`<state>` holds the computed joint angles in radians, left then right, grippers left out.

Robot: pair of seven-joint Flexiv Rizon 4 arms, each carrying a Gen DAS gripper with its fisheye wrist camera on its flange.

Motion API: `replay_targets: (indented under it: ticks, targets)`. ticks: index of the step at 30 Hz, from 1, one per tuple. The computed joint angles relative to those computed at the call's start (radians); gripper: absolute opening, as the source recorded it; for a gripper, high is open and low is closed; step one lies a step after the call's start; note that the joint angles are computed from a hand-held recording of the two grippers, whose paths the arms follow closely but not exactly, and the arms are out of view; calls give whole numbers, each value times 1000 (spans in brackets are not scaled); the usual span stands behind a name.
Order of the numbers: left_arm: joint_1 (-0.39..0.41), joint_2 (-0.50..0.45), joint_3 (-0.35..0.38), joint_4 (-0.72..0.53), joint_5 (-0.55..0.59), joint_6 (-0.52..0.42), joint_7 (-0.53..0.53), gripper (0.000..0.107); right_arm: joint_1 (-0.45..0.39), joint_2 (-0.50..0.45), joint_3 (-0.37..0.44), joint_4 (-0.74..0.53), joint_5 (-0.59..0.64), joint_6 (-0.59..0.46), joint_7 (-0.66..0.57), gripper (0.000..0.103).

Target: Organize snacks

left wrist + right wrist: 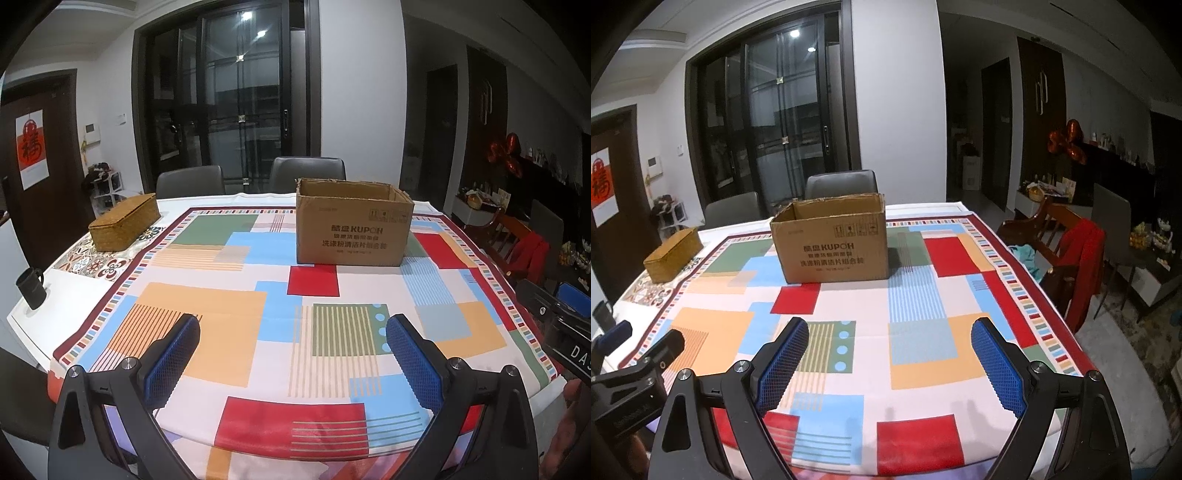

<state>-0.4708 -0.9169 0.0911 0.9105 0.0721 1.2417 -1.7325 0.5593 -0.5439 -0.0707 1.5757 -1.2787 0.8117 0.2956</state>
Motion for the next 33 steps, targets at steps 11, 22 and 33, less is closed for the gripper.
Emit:
replay_targets:
  ticks: [11, 22, 33]
  targets:
    - [1, 8, 3, 14, 4, 11, -4, 103, 2, 1, 1, 0, -2, -5, 2, 91]
    - [1, 11, 3, 18, 2, 13, 0, 103, 0, 7, 5, 4, 7, -3, 5, 91]
    - [3, 12, 1, 21, -1, 15, 3, 103, -3, 10, 5, 9, 12, 2, 4, 91]
